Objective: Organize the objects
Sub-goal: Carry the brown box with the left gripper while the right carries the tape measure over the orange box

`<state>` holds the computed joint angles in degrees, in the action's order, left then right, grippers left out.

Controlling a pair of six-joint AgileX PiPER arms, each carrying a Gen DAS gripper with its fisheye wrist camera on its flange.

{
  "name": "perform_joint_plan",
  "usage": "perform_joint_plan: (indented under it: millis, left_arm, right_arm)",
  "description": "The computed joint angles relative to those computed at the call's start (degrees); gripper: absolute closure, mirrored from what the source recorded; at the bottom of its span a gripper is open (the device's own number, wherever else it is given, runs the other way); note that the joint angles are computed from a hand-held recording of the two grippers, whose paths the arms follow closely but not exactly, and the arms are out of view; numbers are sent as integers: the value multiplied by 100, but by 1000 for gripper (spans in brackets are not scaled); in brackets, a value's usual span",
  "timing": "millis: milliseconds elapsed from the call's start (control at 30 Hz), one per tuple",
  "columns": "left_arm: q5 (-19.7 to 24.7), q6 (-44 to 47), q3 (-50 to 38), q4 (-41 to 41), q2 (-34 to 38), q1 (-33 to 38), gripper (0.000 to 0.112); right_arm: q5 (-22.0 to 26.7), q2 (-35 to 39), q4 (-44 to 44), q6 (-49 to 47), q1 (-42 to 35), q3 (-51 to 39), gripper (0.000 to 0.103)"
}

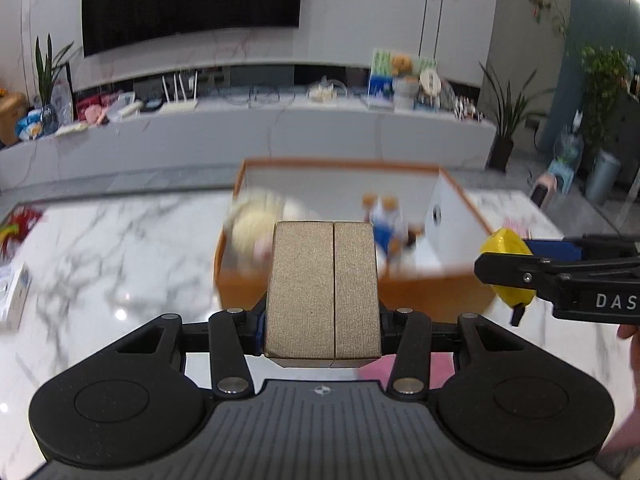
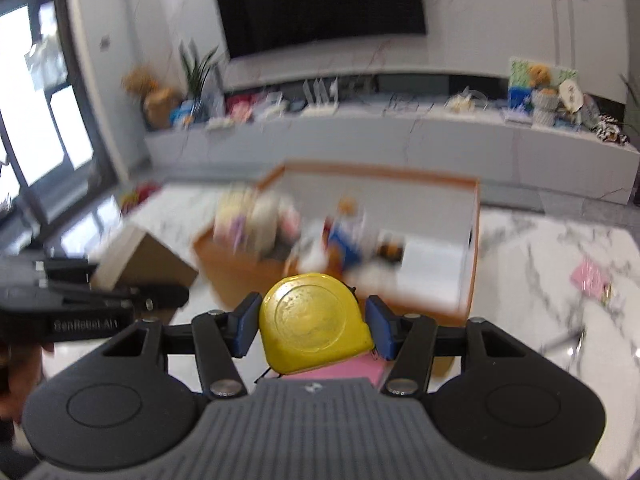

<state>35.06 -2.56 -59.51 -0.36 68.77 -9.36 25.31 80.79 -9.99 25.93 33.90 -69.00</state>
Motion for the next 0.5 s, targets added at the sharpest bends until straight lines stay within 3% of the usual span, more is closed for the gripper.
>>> perform_joint_plan:
  millis: [200,400,500]
  left_arm:
    - [-563,-499,-923,99,1209,34,60]
    - [-662,-449,-2018,-76,2374,18,60]
    - [-356,-602,-2751,216,2989,-85,60]
  right_arm:
    - [-693,921,-845,1564,-331,-600,45]
    - [-685,1956,-906,1734,-582,-1597,45]
    - [-414,2432,-764,1425,-668,-2270,45]
